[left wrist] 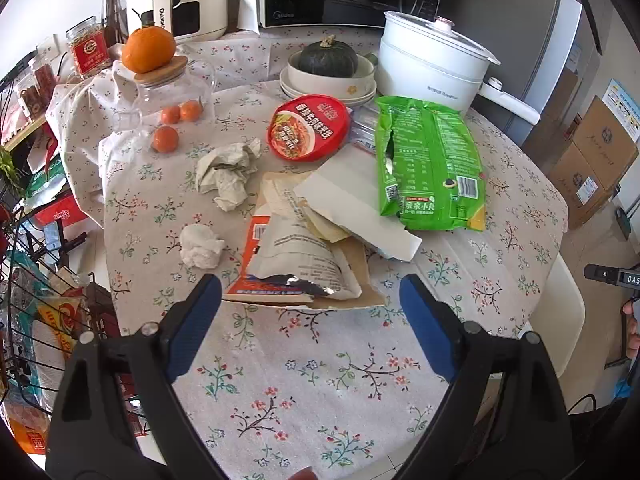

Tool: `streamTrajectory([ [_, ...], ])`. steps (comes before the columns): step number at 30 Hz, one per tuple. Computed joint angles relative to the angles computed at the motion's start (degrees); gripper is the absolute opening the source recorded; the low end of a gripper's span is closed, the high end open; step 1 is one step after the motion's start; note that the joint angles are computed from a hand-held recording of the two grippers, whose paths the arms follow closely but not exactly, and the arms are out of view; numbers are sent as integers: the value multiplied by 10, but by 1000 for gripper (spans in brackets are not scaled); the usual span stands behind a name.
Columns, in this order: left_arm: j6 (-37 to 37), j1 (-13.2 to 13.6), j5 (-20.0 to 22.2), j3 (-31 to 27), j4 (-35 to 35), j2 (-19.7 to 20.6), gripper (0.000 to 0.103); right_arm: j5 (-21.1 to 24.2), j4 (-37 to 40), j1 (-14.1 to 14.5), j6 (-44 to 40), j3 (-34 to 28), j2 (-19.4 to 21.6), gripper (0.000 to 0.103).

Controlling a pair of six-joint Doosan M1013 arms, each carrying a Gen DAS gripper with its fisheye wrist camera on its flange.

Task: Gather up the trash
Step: 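Move both tools back over the cluttered table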

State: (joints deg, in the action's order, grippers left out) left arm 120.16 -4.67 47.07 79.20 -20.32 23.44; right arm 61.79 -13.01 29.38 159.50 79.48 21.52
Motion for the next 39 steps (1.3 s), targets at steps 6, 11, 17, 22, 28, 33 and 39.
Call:
streamTrajectory([
  [6,-79,17,31,-32,21,30,90,1,4,2,-21,-46,32,79],
  [11,-133,23,66,-53,5,55,89,11,9,4,-41,-85,59,79],
  [17,-167,23,93,-64,-20,70,37,30,12,9,-65,-125,89,80],
  [22,-149,24,92,-55,-46,62,1,39,15,11,-83,-146,104,80],
  [28,-59,25,52,-22,-81,21,0,31,14,16,-87,-154,107,80],
  [33,-74,36,83,-33,-85,30,30,31,16,21,-95,-162,112,80],
  [39,-173,45,123,-53,-107,61,75,39,24,23,-107,-168,119,80],
])
